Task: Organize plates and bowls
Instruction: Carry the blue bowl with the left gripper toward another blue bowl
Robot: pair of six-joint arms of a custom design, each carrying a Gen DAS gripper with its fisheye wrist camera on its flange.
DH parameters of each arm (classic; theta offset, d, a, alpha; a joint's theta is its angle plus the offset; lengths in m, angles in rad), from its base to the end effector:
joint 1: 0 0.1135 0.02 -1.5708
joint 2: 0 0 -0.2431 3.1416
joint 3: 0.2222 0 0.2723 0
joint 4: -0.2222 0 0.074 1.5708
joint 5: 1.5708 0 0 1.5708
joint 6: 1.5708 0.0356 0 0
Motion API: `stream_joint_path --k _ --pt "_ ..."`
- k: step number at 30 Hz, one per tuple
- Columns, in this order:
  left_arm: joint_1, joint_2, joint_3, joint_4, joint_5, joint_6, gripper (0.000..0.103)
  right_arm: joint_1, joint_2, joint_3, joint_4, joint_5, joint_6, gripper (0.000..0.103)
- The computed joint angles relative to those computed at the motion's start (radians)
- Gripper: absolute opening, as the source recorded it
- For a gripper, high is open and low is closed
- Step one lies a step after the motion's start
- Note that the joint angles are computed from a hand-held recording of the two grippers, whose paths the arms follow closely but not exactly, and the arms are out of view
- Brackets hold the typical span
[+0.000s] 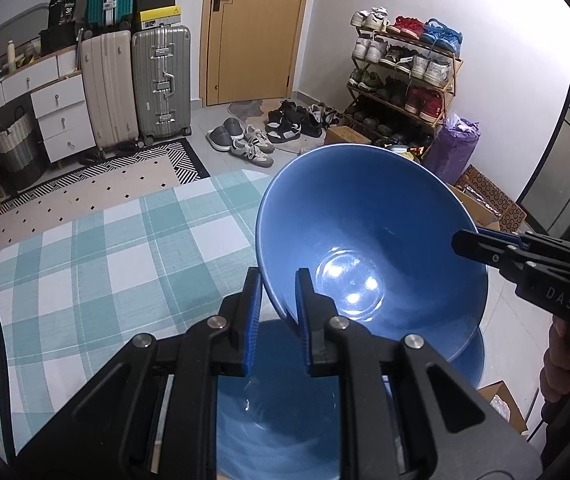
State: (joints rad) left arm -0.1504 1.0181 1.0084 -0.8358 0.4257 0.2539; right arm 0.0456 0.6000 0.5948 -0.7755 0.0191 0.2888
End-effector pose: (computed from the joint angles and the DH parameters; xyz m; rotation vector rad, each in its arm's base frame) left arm 0.2244 -0.0489 0.2982 0.6634 2.2729 -0.4630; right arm 0.1630 0.0068 0.2323 0.2951 2.3372 0.1413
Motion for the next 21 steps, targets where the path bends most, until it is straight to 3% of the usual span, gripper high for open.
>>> stream_joint_path --k 16,21 --pt "0.230 -0.142 -0.003 -0.191 0.144 0.158 0.014 0.371 -0.065 0.006 -0.090 0.236 0.224 0.021" --pt "0.343 -0.167 -0.007 -0.271 0.215 0.254 0.014 0.462 -0.055 0.008 -0.103 0.291 0.285 0.021"
